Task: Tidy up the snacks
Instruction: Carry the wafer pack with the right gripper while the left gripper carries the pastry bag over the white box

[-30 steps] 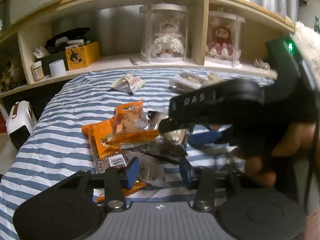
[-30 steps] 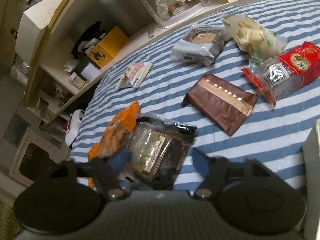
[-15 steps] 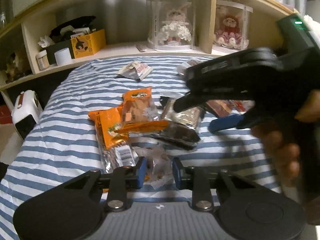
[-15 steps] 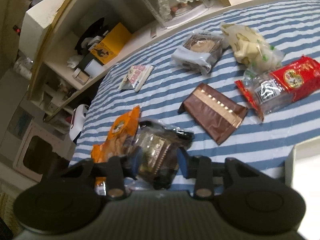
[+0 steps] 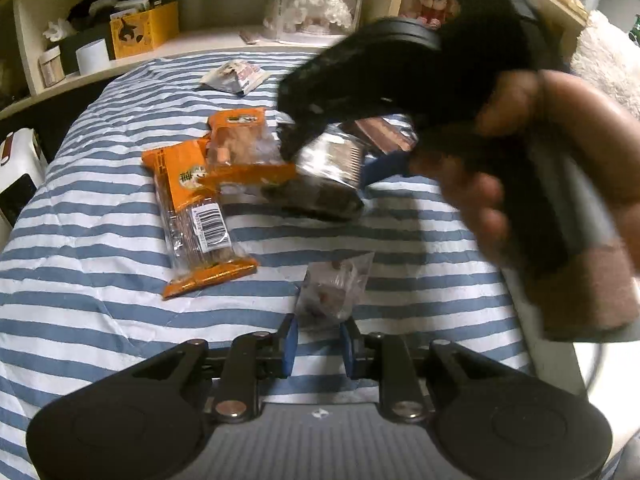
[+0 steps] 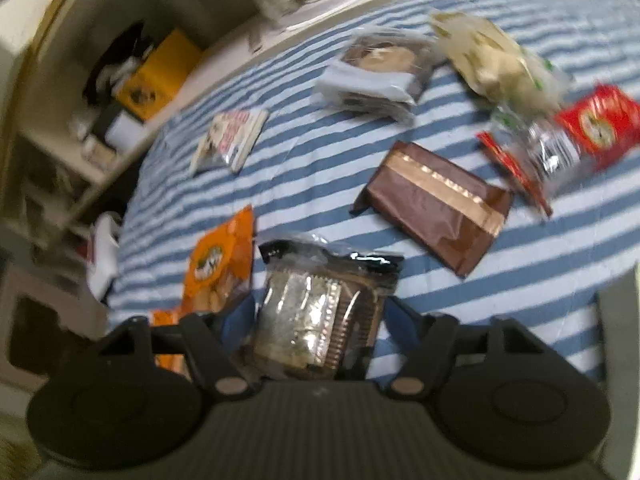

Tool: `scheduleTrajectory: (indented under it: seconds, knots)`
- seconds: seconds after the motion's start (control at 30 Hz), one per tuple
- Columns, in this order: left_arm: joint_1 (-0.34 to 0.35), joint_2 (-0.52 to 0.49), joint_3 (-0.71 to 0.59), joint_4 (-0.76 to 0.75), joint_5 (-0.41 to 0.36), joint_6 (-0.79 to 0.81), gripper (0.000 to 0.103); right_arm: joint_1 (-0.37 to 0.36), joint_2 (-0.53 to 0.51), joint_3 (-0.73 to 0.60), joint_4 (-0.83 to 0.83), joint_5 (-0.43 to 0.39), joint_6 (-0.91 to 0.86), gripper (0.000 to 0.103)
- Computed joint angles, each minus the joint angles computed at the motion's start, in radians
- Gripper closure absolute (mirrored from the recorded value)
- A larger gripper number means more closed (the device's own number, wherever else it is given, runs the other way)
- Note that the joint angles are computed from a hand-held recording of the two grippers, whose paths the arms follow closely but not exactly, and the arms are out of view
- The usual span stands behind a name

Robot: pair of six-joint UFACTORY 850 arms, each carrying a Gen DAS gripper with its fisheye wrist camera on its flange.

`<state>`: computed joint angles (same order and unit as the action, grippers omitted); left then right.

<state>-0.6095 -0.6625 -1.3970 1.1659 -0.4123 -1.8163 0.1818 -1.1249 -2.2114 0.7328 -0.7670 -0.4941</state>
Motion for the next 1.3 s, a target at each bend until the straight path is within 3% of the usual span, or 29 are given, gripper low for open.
scheduleTrajectory:
  seconds: [0.1, 0.27, 0.33, 0.43, 0.53, 0.63, 0.73, 0.9, 1.07, 1.2, 1.3]
  knots:
    - [-0.008, -0.005, -0.005, 0.024, -0.018, -0.023, 0.074, -0.015, -0.005, -0.022, -0.019, -0.063, -0.1, 0.031]
    - [-0.016, -0.003, -0.004, 0.085, -0.028, -0.058, 0.055, -0.053, 0.033, 0.015, -0.093, -0.087, -0.288, 0.031]
    - [-0.011, 0.003, 0.002, 0.123, 0.007, -0.078, 0.037, -0.067, 0.054, 0.042, -0.111, -0.095, -0.367, 0.031]
    - [-0.007, 0.019, 0.02, 0.19, 0.07, -0.133, 0.027, -0.087, 0.082, 0.086, -0.119, -0.111, -0.47, 0.031]
    - [-0.005, 0.016, 0.017, 0.199, 0.077, -0.155, 0.027, -0.099, 0.122, 0.159, -0.103, -0.101, -0.559, 0.031]
    - [-0.003, -0.001, -0.003, 0.135, 0.045, -0.072, 0.027, -0.106, 0.156, 0.228, -0.077, -0.086, -0.604, 0.03]
    - [0.003, -0.006, -0.005, 0.145, 0.036, -0.06, 0.027, -0.101, 0.172, 0.264, -0.081, -0.06, -0.563, 0.028]
    - [0.029, -0.014, -0.002, 0.22, 0.1, -0.088, 0.027, -0.079, 0.196, 0.301, -0.112, -0.027, -0.429, 0.017]
    - [0.036, -0.013, -0.001, 0.155, 0.166, -0.017, 0.03, -0.064, 0.227, 0.36, -0.116, 0.052, -0.373, 0.017]
    - [0.029, -0.008, -0.008, 0.026, 0.157, 0.101, 0.042, -0.041, 0.255, 0.419, -0.106, 0.134, -0.414, 0.017]
    - [0.026, -0.008, -0.011, -0.012, 0.138, 0.128, 0.048, -0.026, 0.269, 0.459, -0.107, 0.196, -0.468, 0.029]
